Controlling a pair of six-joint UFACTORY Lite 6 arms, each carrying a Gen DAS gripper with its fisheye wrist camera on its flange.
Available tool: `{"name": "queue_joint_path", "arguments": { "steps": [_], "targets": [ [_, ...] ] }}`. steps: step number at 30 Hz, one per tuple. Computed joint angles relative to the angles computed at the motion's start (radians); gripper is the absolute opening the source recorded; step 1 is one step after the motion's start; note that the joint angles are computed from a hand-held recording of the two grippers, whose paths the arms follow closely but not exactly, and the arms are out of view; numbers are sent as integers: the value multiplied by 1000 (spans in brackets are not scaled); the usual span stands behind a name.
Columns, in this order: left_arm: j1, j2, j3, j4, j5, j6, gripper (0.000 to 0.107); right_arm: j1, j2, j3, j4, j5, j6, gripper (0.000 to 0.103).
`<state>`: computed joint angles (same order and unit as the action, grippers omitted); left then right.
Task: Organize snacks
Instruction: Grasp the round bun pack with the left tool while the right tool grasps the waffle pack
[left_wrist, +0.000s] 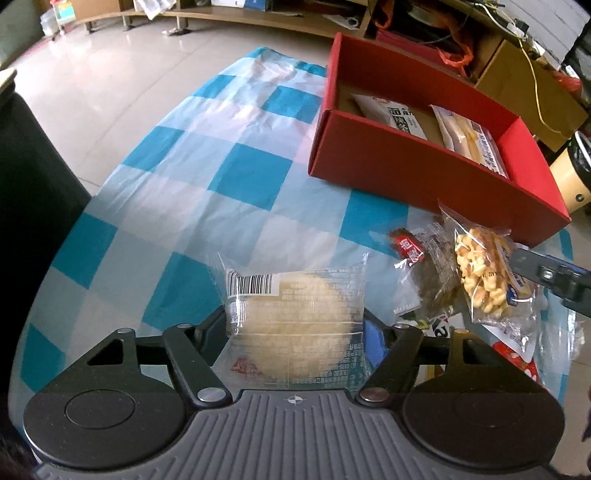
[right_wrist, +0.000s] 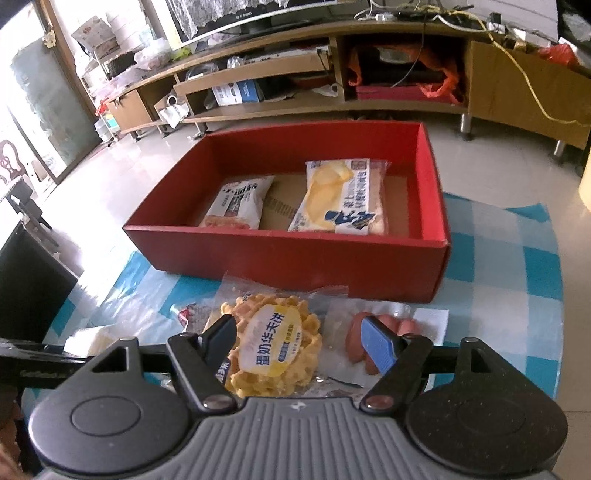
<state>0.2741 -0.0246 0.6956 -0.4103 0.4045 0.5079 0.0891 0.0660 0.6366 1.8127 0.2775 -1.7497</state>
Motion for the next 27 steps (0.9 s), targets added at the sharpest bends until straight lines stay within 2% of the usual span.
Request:
{"name": "queue_joint_path", "arguments": {
  "steps": [3, 9, 10, 12, 15, 18, 19, 22, 27],
  "targets": [
    [15, 17, 7, -30, 13, 38, 77, 16, 63, 38, -8, 16, 27, 75],
    [11, 35, 15, -66, 24, 85, 78, 70, 137, 84, 32, 17, 8, 86],
    [5, 39, 15, -62, 19, 81, 78, 74, 153, 97, 2, 20, 44, 91],
    [-5, 45, 13, -51, 10, 70, 79, 90, 192, 125, -31, 11, 90, 93],
    [-15, 48, 7, -34, -7, 59, 81, 140, 210, 134, 86, -45, -40, 96],
    [-23, 47, -1, -17, -22, 45, 83, 164, 254, 164, 115, -76, -64, 103],
    [-28, 46, -5, -6, -29, 36, 83, 172, 252, 157, 183, -82, -134, 103],
    [-45, 43, -14, 27, -47, 9, 85, 166, 244, 132, 318, -59, -267, 103],
    [-54, 51, -23, 56, -74, -14, 88, 147, 244, 103, 435, -8, -431, 103]
  ]
}}
